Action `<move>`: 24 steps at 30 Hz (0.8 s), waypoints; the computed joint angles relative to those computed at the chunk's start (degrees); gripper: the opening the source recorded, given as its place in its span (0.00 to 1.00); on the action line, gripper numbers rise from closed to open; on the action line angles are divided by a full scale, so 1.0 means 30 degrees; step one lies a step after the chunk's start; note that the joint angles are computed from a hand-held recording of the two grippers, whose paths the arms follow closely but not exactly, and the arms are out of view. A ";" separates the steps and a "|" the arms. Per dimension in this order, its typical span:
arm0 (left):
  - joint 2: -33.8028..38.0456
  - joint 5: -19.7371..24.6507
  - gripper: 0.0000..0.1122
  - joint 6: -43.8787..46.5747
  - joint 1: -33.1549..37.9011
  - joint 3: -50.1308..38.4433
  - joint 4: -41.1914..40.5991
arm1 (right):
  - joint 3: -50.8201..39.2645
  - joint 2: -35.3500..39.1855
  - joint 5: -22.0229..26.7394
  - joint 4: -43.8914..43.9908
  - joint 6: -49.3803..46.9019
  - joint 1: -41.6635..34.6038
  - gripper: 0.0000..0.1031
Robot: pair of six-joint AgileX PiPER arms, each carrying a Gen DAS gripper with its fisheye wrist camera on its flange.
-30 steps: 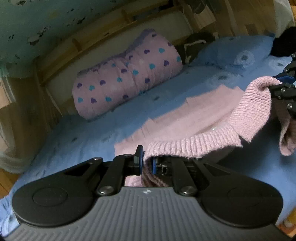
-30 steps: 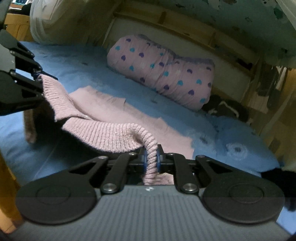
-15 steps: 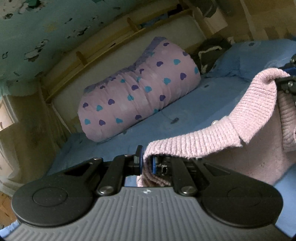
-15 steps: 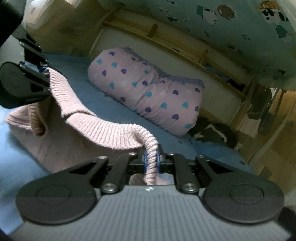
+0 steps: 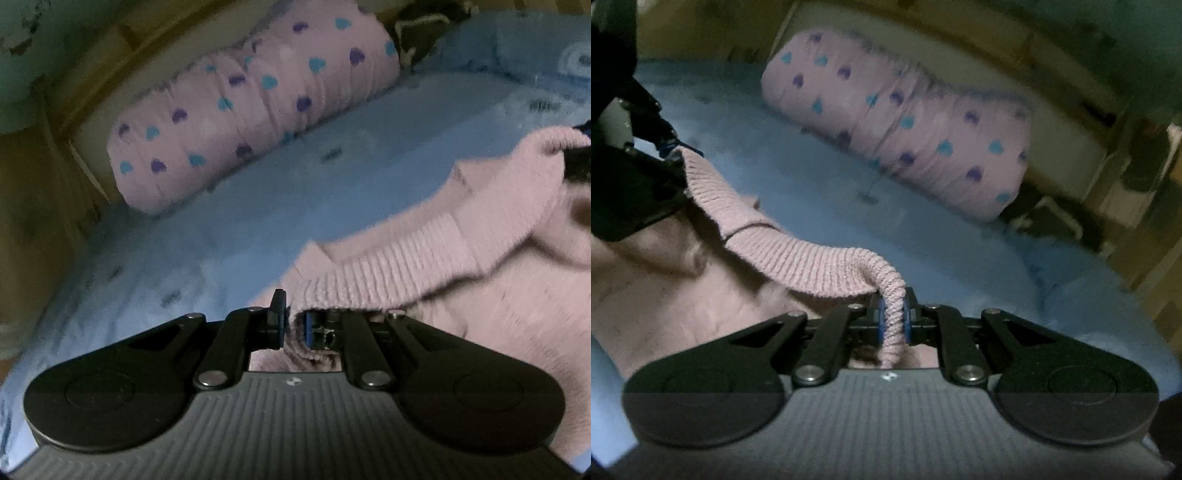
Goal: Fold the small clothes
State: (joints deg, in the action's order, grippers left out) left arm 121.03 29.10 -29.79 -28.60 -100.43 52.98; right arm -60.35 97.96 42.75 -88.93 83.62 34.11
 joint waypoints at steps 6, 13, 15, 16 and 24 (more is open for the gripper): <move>-0.0114 0.0126 0.28 0.1291 0.0192 -0.0150 -0.1149 | -0.0490 0.1172 -0.1753 0.0757 0.0706 -0.1190 0.15; -0.3317 0.0870 0.64 0.2508 0.0684 0.1136 -0.4218 | 0.0083 -0.1028 -0.2894 0.1487 0.1347 -0.1874 0.49; -0.4376 0.0833 0.65 0.3558 0.0854 0.1736 -0.5543 | 0.0463 -0.2009 -0.3045 0.2094 0.0800 -0.1947 0.49; -0.4910 0.0602 0.67 0.4104 0.0978 0.2185 -0.6243 | 0.0685 -0.2477 -0.3173 0.2340 0.0513 -0.1956 0.49; -0.6216 -0.0563 0.69 1.1416 0.2083 0.4676 -1.4974 | 0.1989 -0.4671 -0.6743 0.6843 -0.5506 -0.2878 0.49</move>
State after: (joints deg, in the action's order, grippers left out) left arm 102.38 27.41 4.46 -22.35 -86.40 8.05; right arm -54.38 83.95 22.53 -68.40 67.11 25.47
